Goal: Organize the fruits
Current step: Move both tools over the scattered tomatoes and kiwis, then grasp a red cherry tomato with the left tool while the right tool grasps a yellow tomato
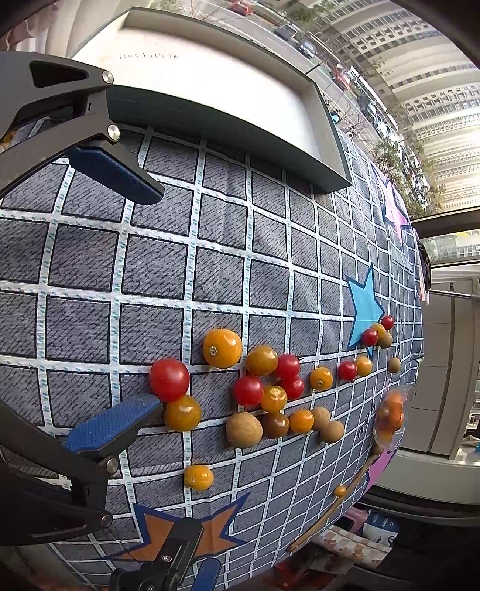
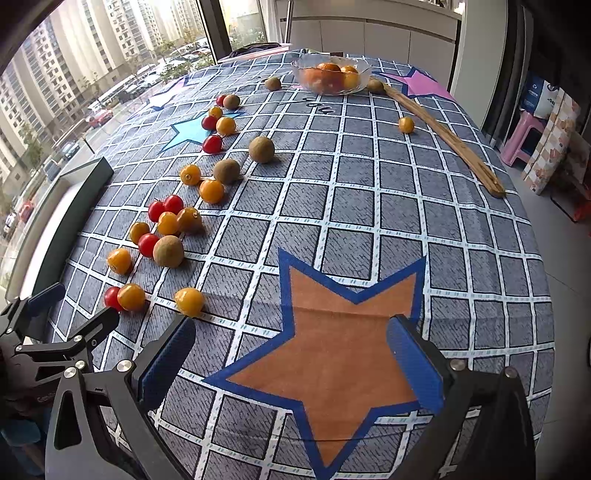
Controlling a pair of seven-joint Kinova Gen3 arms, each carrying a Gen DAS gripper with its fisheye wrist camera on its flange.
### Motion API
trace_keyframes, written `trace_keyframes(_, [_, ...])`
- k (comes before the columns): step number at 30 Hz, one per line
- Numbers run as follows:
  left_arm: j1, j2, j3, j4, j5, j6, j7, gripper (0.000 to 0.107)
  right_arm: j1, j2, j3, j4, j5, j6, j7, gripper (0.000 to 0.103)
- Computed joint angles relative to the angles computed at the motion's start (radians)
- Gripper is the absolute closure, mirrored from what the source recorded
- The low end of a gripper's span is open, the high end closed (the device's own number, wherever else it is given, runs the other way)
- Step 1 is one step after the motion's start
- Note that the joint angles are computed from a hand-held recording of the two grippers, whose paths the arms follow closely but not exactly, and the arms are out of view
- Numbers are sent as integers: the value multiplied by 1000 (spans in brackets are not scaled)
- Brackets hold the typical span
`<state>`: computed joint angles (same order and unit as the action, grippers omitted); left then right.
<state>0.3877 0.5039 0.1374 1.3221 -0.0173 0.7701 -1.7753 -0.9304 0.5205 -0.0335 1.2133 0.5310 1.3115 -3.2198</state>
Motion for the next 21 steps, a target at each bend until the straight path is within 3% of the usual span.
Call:
trace_keyframes(11, [31,10,-16,8,-35,-49,17,4,4,6,-2,-12,-2,-8,28,0])
trace_keyframes(15, [2,13,9,-3,-1,-32,-3,21,8,9,-1,-15,-4,-22,47,0])
trace_keyframes(17, [12,13,3,-6,-6,-31,0,22,11,6,-1,-7,-8,-36,49,0])
trace_keyframes(21, [-16,17,36,-17,39,-15,-44,47,6,8,-1,-10,-6,-42,63,0])
